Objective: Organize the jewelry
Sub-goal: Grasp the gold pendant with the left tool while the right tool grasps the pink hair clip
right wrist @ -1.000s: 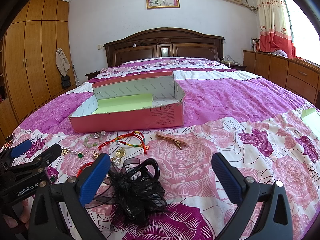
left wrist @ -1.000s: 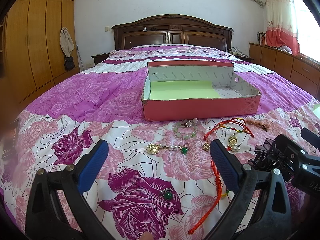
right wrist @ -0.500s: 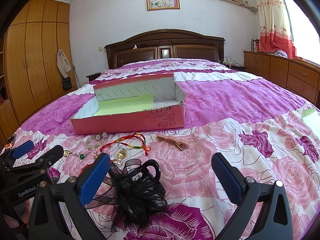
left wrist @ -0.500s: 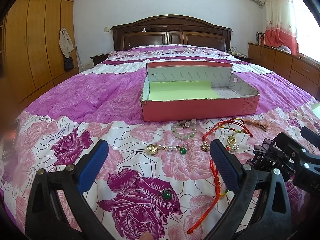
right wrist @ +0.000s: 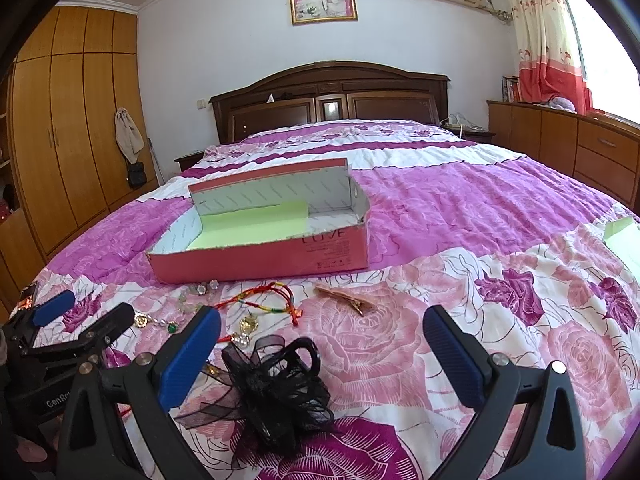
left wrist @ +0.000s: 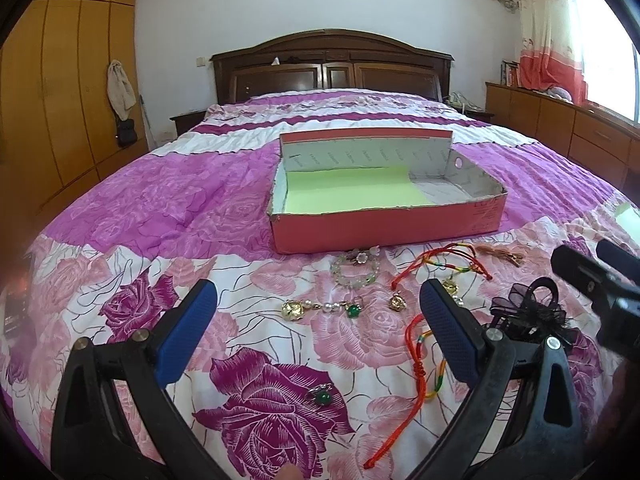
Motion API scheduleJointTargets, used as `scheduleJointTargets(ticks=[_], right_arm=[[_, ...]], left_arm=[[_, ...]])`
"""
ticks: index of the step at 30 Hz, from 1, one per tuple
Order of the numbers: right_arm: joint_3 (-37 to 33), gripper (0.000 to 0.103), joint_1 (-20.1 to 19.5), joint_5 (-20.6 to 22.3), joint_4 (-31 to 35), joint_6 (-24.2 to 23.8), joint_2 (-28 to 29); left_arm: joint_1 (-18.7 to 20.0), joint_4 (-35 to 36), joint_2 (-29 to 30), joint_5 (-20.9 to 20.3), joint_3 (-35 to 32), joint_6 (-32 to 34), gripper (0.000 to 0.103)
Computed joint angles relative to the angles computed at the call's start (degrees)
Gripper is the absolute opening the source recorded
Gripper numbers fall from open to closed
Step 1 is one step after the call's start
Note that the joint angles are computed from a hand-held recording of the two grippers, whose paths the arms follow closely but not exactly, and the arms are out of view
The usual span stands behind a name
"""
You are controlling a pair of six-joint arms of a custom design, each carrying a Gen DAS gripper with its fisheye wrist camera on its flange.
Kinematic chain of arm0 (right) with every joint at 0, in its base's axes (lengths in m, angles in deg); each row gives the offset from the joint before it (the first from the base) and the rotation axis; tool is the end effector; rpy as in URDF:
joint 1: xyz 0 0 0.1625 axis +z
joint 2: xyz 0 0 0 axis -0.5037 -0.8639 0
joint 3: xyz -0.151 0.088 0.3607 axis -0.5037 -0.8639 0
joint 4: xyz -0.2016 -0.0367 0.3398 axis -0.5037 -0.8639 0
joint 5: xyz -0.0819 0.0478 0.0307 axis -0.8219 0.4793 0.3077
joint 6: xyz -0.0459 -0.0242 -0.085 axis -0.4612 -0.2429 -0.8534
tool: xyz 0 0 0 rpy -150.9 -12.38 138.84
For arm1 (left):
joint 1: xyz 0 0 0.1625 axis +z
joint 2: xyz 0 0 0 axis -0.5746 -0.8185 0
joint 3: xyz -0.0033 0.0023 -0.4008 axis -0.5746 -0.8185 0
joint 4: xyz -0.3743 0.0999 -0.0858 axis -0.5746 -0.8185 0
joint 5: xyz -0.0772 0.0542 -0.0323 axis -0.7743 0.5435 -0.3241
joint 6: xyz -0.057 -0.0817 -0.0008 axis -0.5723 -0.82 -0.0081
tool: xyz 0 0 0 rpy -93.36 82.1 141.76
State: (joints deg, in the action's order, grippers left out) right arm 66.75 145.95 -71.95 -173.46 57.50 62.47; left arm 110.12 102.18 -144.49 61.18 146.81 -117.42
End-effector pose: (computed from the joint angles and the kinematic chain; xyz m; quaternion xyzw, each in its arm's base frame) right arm 0.3479 -0.5799 -0.1056 0.1260 -0.8045 0.4900 0.3111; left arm 0.0193 -0.6336 0.2596 0.2566 0.8211 -0.4107 0.3020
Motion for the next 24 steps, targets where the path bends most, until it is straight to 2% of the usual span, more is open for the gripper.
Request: scheduleJointTargets(ticks=[8, 15, 20, 24], right_arm=[[1.52, 0.103, -0.08, 0.32, 4.12, 3.69, -2.65], [2.16, 0.103, -1.02, 0.68, 11.13, 8.48, -5.36], [1.85, 0.103, -1.93, 0.43, 17.21, 11.14, -7.18], [1.3, 0.103, -2.79, 0.4, 21.51, 12.34, -8.13]], left_arm=[[-0.09, 9.97, 3.8, 0.08, -7.53, -0.96, 0.095], [0.38, 23.63, 11.14, -1.32, -20.4, -2.93, 0.094], [1.11, 30.22, 16.12, -3.57, -29.3, -4.13, 0.085], [1.92, 36.03, 20.47, -4.33, -36.66, -6.18, 0.072]])
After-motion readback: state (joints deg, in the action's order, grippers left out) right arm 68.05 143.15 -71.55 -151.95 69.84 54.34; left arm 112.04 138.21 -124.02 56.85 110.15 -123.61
